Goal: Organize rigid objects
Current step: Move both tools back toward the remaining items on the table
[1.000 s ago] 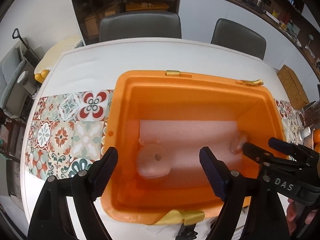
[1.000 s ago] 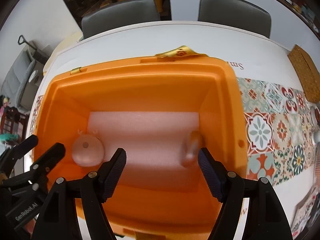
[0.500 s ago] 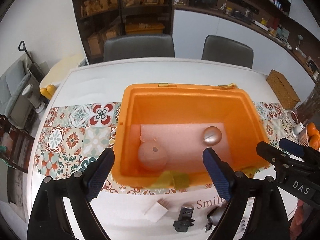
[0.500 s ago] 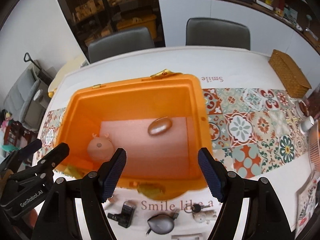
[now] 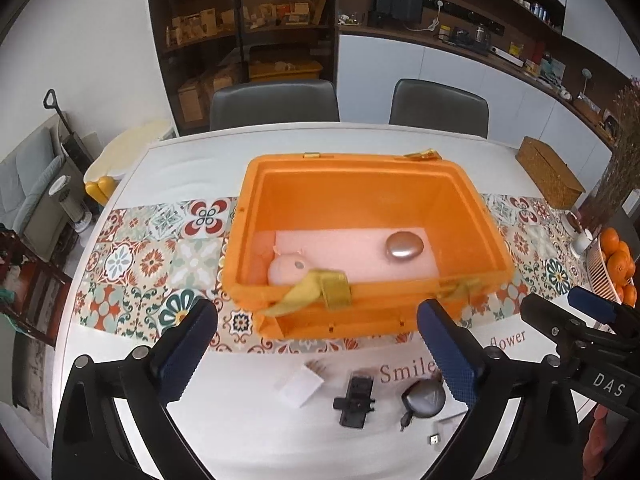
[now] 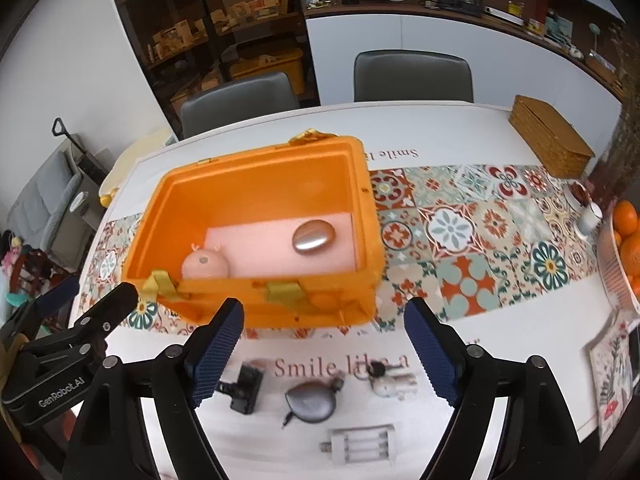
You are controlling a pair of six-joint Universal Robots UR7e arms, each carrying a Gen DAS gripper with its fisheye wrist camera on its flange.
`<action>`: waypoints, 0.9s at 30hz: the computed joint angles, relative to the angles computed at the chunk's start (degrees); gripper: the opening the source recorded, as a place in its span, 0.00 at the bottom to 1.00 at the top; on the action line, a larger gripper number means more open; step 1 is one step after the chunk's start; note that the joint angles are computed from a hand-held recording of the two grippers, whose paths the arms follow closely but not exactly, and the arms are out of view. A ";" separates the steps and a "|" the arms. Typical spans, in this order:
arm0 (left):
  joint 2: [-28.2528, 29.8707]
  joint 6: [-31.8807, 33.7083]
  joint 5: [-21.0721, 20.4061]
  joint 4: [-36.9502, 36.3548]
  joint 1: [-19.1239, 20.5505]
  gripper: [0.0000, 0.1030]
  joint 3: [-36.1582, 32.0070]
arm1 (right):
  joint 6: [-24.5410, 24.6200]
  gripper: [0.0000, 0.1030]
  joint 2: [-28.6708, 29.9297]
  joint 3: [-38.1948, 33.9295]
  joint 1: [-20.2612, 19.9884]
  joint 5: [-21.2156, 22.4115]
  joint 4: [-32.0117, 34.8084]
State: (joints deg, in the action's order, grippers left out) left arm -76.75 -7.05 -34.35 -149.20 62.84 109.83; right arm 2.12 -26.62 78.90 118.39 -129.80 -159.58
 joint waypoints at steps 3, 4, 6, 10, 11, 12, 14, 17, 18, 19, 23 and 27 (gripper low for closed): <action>-1.25 -2.16 -0.22 1.28 -0.45 1.00 1.53 | 1.33 0.83 -1.16 2.36 -0.17 0.30 -0.16; -1.56 -2.60 -0.34 1.61 -0.48 1.00 1.86 | 1.87 0.83 -1.51 3.08 -0.29 0.49 0.07; -2.37 -3.63 -0.51 2.35 -0.65 1.00 2.82 | 2.88 0.83 -2.18 4.39 -0.45 0.75 0.29; -3.36 -5.37 -0.12 4.20 -0.79 1.00 4.44 | 5.02 0.83 -3.25 6.68 -0.83 1.20 1.76; -3.55 -6.34 -0.16 5.14 -0.78 1.00 4.76 | 5.24 0.83 -3.44 7.09 -0.90 1.37 2.16; -3.71 -6.91 -0.44 5.93 -0.68 1.00 5.00 | 5.57 0.83 -3.63 7.55 -1.08 1.60 2.71; -3.81 -8.10 -0.99 7.31 -0.46 1.00 5.41 | 6.44 0.83 -3.83 8.10 -1.26 1.53 3.85; -3.82 -9.88 -1.34 9.23 -0.17 1.00 5.85 | 7.02 0.83 -3.93 8.44 -1.74 1.81 6.02; -3.84 -10.38 -1.63 9.73 0.05 1.00 6.02 | 7.16 0.83 -3.99 8.59 -1.93 2.03 6.57; -3.76 -10.78 -1.70 10.05 0.19 1.00 6.10 | 7.36 0.83 -4.05 8.74 -2.03 2.18 6.97; -3.19 -12.71 -1.97 12.19 0.75 1.00 6.14 | 9.07 0.83 -4.18 8.89 -3.06 3.10 10.48; -2.42 -13.50 -2.87 13.46 1.49 1.00 6.13 | 10.84 0.83 -4.07 8.39 -4.33 4.35 14.52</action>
